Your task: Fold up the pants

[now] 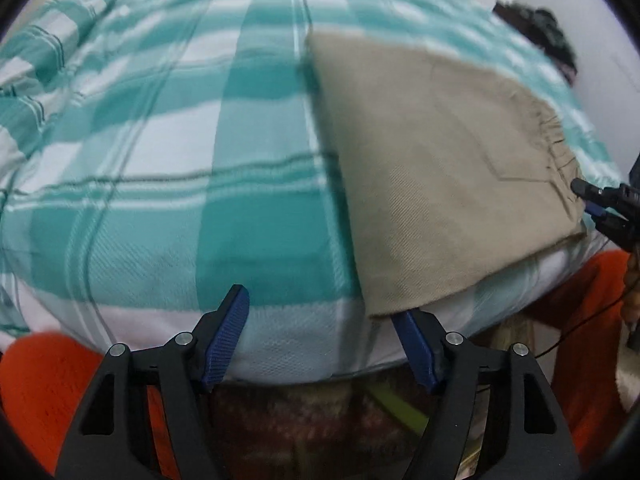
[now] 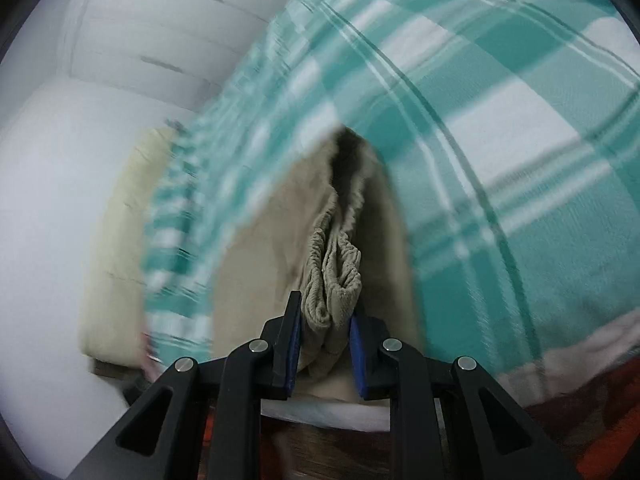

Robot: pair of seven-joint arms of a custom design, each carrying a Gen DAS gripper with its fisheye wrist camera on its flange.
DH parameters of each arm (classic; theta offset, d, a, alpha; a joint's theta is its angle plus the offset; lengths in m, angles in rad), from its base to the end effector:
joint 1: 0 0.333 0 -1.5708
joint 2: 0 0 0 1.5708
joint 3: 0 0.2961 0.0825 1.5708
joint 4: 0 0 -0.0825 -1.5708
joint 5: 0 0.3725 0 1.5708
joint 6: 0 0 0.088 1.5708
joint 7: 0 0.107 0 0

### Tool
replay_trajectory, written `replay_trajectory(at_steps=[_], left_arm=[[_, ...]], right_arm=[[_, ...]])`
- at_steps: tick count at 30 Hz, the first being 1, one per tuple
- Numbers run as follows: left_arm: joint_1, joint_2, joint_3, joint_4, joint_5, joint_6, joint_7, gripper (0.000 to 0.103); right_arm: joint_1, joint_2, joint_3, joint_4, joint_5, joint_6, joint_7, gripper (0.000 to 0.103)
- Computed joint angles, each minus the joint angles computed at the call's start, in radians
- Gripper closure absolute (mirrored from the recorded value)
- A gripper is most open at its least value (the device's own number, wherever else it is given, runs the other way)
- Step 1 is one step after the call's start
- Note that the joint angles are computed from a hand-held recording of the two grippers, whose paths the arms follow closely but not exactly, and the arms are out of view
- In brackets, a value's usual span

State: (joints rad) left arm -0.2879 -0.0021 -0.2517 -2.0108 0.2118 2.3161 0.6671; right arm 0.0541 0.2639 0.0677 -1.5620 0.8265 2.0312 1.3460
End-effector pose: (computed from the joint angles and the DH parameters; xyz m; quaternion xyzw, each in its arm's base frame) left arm 0.4916 -0.2898 0.4710 -0.7757 0.6061 -0.1463 0.0975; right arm 0.6414 0.1158 0.5151 -0.6609 0.6380 0.1880 0.3477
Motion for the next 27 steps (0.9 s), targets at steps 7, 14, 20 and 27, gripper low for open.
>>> replay_trajectory(at_steps=[7,14,20,27], left_arm=[[-0.036,-0.059,-0.033,0.075,0.148,-0.167,-0.044,0.015],[-0.052,0.076,-0.048,0.251,0.351,-0.155,-0.108,0.008],[-0.153,0.340,0.006,0.467,0.350,-0.324,-0.005,0.014],[-0.189,0.320,0.044,0.451,0.359,-0.328,-0.020,0.014]], right_arm=[[0.039,-0.056,-0.020,-0.013,-0.201,0.069,-0.075,0.057],[0.085,-0.161,-0.008,-0.076,-0.248,0.266,-0.283,0.057],[0.164,-0.129,0.008,-0.156,-0.427,0.250,-0.340,0.052],[0.191,-0.191,0.006,-0.263,-0.488,0.368,-0.374,0.048]])
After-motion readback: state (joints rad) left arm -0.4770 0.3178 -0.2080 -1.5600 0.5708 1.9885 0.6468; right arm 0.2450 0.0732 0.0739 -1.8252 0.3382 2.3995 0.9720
